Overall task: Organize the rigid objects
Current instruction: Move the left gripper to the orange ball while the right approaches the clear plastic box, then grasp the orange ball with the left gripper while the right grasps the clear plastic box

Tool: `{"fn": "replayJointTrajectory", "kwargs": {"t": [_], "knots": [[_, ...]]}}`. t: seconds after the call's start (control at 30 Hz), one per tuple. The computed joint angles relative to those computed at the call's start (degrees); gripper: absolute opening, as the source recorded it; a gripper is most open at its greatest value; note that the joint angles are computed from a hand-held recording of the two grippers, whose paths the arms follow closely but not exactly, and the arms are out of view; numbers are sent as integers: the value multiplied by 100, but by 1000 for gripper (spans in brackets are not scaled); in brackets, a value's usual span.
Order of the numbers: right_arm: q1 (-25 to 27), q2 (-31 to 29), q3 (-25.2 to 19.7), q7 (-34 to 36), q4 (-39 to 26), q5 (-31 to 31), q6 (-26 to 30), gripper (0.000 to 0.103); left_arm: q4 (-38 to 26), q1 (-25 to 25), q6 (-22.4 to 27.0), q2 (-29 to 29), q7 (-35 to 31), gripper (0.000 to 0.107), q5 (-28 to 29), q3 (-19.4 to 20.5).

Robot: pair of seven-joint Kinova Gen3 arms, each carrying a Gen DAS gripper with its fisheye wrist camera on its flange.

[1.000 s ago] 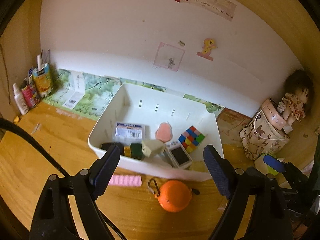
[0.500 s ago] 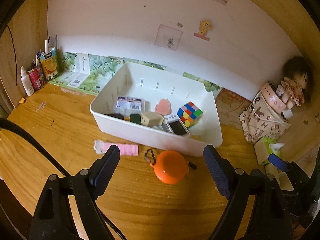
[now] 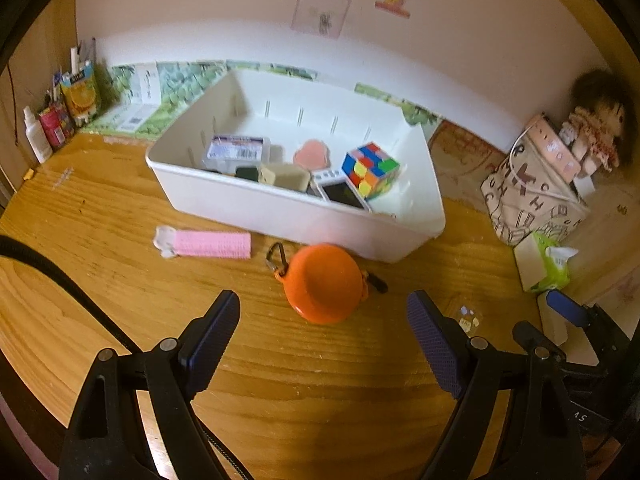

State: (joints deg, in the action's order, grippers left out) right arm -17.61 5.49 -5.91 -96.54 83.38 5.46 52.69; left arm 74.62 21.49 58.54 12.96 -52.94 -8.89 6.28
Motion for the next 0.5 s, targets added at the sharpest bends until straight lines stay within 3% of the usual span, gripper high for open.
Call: {"fn": "replayJointTrajectory", "kwargs": {"t": [0.5], "knots": [[294, 497, 118, 493, -275, -527, 594, 80, -671, -73, 564, 829, -318, 88, 461, -40]]}}
